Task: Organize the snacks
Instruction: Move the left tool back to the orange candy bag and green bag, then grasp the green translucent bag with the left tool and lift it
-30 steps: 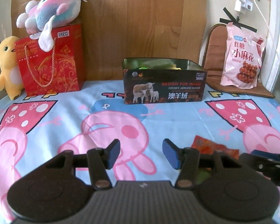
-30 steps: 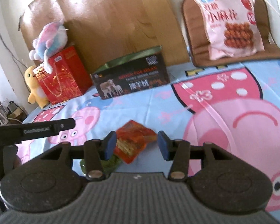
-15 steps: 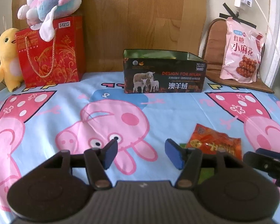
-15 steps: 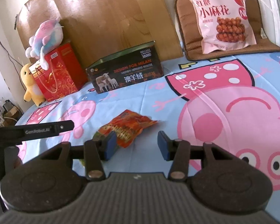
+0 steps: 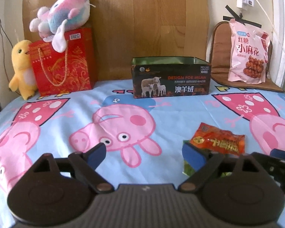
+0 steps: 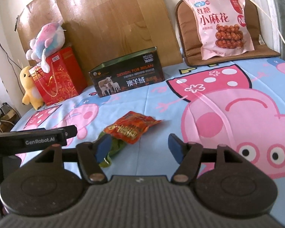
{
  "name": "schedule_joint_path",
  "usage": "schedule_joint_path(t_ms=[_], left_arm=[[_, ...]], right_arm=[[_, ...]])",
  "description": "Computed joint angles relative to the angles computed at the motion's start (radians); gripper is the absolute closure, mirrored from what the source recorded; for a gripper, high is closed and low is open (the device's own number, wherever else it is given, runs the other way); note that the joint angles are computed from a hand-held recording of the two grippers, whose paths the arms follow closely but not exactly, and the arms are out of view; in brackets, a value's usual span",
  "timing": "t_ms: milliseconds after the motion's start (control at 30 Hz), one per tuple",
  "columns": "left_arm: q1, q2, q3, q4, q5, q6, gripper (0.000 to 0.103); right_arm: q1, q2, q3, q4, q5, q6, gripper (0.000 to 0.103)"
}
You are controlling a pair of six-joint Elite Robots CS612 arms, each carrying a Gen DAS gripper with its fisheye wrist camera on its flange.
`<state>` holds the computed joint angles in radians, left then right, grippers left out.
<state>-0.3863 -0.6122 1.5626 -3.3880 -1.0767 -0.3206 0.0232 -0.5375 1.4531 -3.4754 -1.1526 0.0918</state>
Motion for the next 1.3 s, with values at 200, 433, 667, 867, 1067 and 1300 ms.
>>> schedule_joint_path(t_ms=[200, 433, 667, 867, 1067, 1300], left_arm=[[-0.018, -0.007, 0.03, -0.028, 0.035, 0.004, 0.006], [-0.029, -0.026, 0.065, -0.043, 0.031, -0.028, 0.005], [-0.041, -0.045, 0.095, -0.085, 0.044, -0.03, 0.004], [-0.05, -0.056, 0.115, -0.119, 0.064, -0.024, 0.003], [-0.049, -0.055, 0.115, -0.115, 0.059, -0.032, 0.003], [-0.028, -0.048, 0.112, -0.123, 0.037, -0.047, 0.004]], right_arm=[[0.002, -0.009, 0.03, -0.023, 0.005, 0.007, 0.025], [0.002, -0.026, 0.068, -0.066, 0.006, 0.012, 0.024], [-0.003, -0.04, 0.102, -0.111, 0.011, 0.026, 0.023], [-0.004, -0.047, 0.123, -0.151, 0.02, 0.018, 0.021], [0.0, -0.046, 0.121, -0.147, 0.016, 0.016, 0.02], [0.001, -0.046, 0.123, -0.124, 0.01, -0.012, 0.02]])
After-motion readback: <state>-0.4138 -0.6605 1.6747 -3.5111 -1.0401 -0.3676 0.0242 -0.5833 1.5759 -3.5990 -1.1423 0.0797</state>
